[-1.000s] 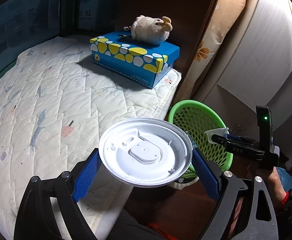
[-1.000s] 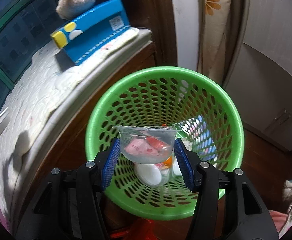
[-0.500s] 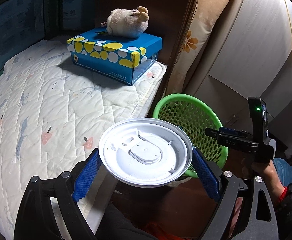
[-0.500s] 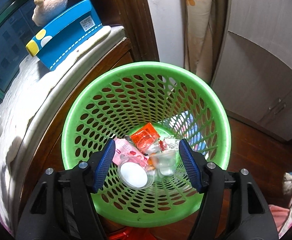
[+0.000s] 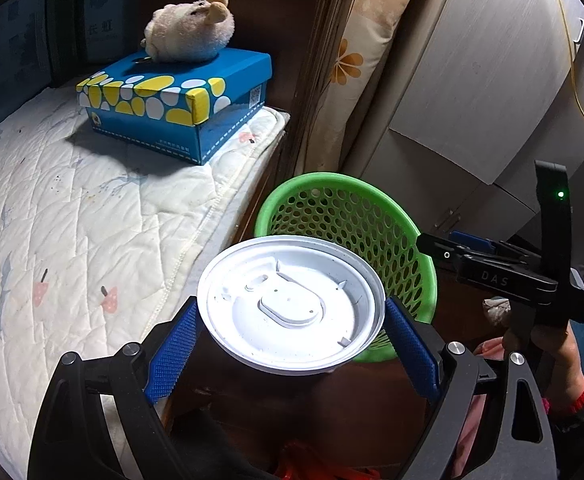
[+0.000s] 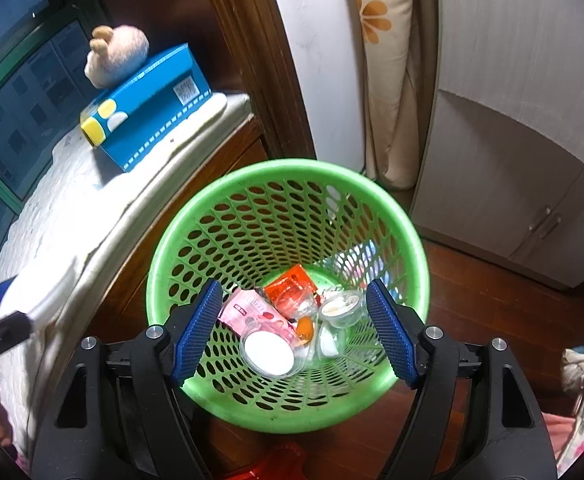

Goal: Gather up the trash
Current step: 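Carry the white lid over the green basket and open the left gripper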

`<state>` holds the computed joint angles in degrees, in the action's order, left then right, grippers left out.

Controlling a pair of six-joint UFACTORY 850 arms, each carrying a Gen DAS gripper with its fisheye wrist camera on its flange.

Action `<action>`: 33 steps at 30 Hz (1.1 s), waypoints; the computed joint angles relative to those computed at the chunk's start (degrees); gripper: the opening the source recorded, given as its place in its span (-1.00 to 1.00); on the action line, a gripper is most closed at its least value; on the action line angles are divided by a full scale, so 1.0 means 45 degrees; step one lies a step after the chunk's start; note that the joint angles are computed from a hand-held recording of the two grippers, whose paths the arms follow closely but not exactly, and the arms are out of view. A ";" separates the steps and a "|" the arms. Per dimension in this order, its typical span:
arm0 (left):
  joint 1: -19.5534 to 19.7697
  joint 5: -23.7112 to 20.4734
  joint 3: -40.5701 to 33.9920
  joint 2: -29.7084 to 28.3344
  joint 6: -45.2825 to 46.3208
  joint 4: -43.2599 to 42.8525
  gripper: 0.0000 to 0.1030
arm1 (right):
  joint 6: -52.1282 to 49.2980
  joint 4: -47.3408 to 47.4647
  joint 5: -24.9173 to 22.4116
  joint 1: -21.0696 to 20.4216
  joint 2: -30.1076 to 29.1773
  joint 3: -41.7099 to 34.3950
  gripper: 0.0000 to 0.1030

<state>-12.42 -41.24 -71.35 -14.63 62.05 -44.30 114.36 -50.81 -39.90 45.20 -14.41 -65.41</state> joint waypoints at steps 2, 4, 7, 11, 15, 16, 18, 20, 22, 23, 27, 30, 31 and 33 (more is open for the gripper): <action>-0.0114 -0.0118 -0.0057 -0.0123 -0.0118 0.0065 0.69 | 0.0413 -0.0267 -0.0111 0.0102 0.0158 0.0140 0.52; -0.0262 -0.0073 -0.0079 -0.0225 -0.0183 0.0119 0.69 | 0.0757 -0.0436 -0.0166 0.0182 0.0311 0.0281 0.52; -0.0519 0.0013 -0.0155 -0.0396 -0.0406 0.0340 0.69 | 0.1030 -0.0546 -0.0354 0.0280 0.0460 0.0388 0.53; -0.0829 -0.0054 -0.0311 -0.0680 -0.0723 0.0566 0.69 | 0.1579 -0.0765 -0.0503 0.0442 0.0732 0.0677 0.53; -0.1142 -0.0118 -0.0525 -0.0994 -0.1129 0.0909 0.69 | 0.1890 -0.0772 -0.0669 0.0580 0.0941 0.0926 0.54; -0.1212 -0.0137 -0.0578 -0.1063 -0.1199 0.0979 0.69 | 0.1974 -0.0762 -0.0693 0.0610 0.0989 0.0993 0.54; -0.1379 -0.0127 -0.0680 -0.1196 -0.1388 0.1141 0.69 | 0.2137 -0.0727 -0.0755 0.0672 0.1090 0.1142 0.55; -0.1502 -0.0142 -0.0734 -0.1301 -0.1495 0.1227 0.69 | 0.2347 -0.0692 -0.0766 0.0721 0.1191 0.1304 0.55; -0.1596 -0.0129 -0.0779 -0.1389 -0.1636 0.1332 0.70 | 0.2598 -0.0706 -0.0758 0.0764 0.1299 0.1488 0.55; -0.1645 -0.0136 -0.0811 -0.1440 -0.1760 0.1424 0.70 | 0.2718 -0.0711 -0.0765 0.0787 0.1343 0.1560 0.55; -0.1720 -0.0333 -0.0961 -0.1643 -0.1957 0.1398 0.73 | 0.3020 -0.0755 -0.0716 0.0829 0.1474 0.1774 0.55; -0.1744 -0.0406 -0.0910 -0.1631 -0.1863 0.1347 0.73 | 0.3126 -0.0761 -0.0699 0.0854 0.1505 0.1830 0.55; -0.1716 -0.0417 -0.0878 -0.1600 -0.1758 0.1259 0.73 | 0.3189 -0.0783 -0.0687 0.0871 0.1509 0.1841 0.55; -0.1662 -0.0426 -0.0812 -0.1541 -0.1645 0.1168 0.73 | 0.3285 -0.0809 -0.0651 0.0892 0.1498 0.1848 0.55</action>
<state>-19.90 -43.16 -75.00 -21.57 54.65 -39.04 129.14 -54.45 -42.84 49.21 -7.67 -57.09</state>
